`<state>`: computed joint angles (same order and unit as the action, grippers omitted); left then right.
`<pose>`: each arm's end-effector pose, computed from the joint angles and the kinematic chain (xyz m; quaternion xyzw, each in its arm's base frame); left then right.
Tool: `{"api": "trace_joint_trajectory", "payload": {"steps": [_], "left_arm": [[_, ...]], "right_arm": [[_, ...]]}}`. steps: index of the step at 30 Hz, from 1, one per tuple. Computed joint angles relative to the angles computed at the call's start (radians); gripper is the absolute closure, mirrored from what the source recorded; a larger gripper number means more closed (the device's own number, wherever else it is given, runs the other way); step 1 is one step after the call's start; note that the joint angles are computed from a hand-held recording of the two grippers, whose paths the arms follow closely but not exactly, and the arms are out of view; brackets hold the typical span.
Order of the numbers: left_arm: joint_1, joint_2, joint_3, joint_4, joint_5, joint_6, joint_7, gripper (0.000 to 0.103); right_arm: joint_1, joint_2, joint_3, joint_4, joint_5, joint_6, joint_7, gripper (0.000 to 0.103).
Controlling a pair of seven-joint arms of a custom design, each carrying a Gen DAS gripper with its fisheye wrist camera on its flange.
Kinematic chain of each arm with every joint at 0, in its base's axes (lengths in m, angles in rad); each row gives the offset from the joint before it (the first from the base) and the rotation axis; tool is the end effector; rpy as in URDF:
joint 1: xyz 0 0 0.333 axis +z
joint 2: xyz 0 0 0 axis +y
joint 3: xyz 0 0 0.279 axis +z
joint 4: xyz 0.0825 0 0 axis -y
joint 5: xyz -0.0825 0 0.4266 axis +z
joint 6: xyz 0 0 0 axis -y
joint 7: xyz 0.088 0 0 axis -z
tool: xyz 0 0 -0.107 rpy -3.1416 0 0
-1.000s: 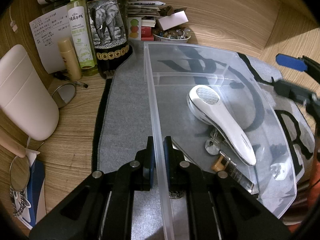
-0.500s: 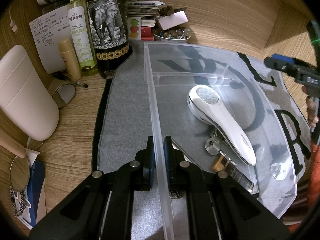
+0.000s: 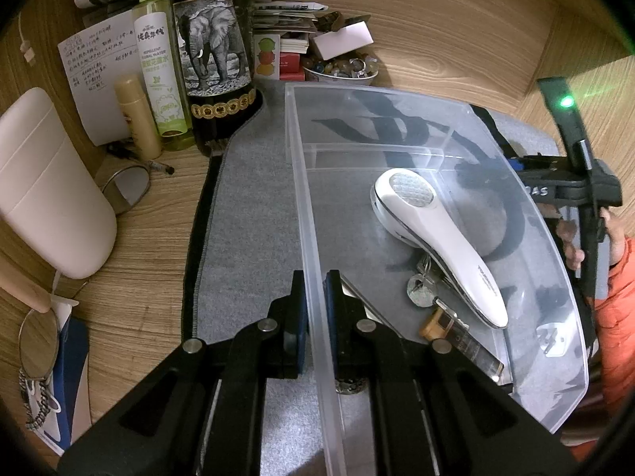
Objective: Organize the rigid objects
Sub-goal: 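Move the right gripper to the black charger plug and grasp it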
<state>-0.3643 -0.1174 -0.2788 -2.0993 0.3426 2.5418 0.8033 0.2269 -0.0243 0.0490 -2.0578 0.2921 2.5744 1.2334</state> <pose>0.4796 -0.3690 0.4774 -0.6344 0.7100 -0.2556 0.1676 0.6021 0.1656 0.4503 -0.8015 0.5255 -0.1189 0.2595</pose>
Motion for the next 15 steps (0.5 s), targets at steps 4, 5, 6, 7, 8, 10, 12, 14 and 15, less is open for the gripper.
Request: {"api": "trace_joint_trajectory", "payload": {"steps": [4, 5, 6, 7, 8, 10, 12, 14, 15], "left_arm": [[0.0, 0.0, -0.001, 0.0, 0.0, -0.001, 0.0, 0.095], [0.0, 0.0, 0.0, 0.0, -0.001, 0.0, 0.0, 0.095], [0.0, 0.0, 0.0, 0.0, -0.001, 0.0, 0.0, 0.094], [0.0, 0.0, 0.0, 0.0, -0.001, 0.0, 0.0, 0.094], [0.0, 0.0, 0.0, 0.0, -0.001, 0.0, 0.0, 0.094], [0.0, 0.0, -0.001, 0.0, 0.0, -0.001, 0.0, 0.094], [0.001, 0.0, -0.001, 0.0, 0.0, -0.001, 0.001, 0.094], [0.001, 0.0, -0.001, 0.0, 0.0, 0.0, 0.0, 0.094], [0.001, 0.0, -0.001, 0.0, 0.0, 0.0, 0.0, 0.095]], "right_arm": [[0.003, -0.008, 0.006, -0.026, -0.07, 0.051, 0.043, 0.059], [0.003, -0.01, 0.006, -0.028, -0.075, 0.052, 0.044, 0.061], [0.004, -0.017, 0.005, -0.036, -0.062, 0.056, 0.035, 0.061], [0.003, -0.021, 0.005, -0.041, -0.061, 0.061, 0.036, 0.061], [0.002, -0.029, 0.005, -0.05, -0.062, 0.068, 0.037, 0.061], [-0.001, -0.043, 0.006, -0.065, -0.069, 0.08, 0.041, 0.061], [-0.004, -0.059, 0.007, -0.076, -0.067, 0.089, 0.039, 0.061], [-0.004, -0.086, 0.008, -0.097, -0.05, 0.1, 0.023, 0.061], [-0.004, -0.081, 0.008, -0.09, -0.036, 0.106, 0.013, 0.061]]}}
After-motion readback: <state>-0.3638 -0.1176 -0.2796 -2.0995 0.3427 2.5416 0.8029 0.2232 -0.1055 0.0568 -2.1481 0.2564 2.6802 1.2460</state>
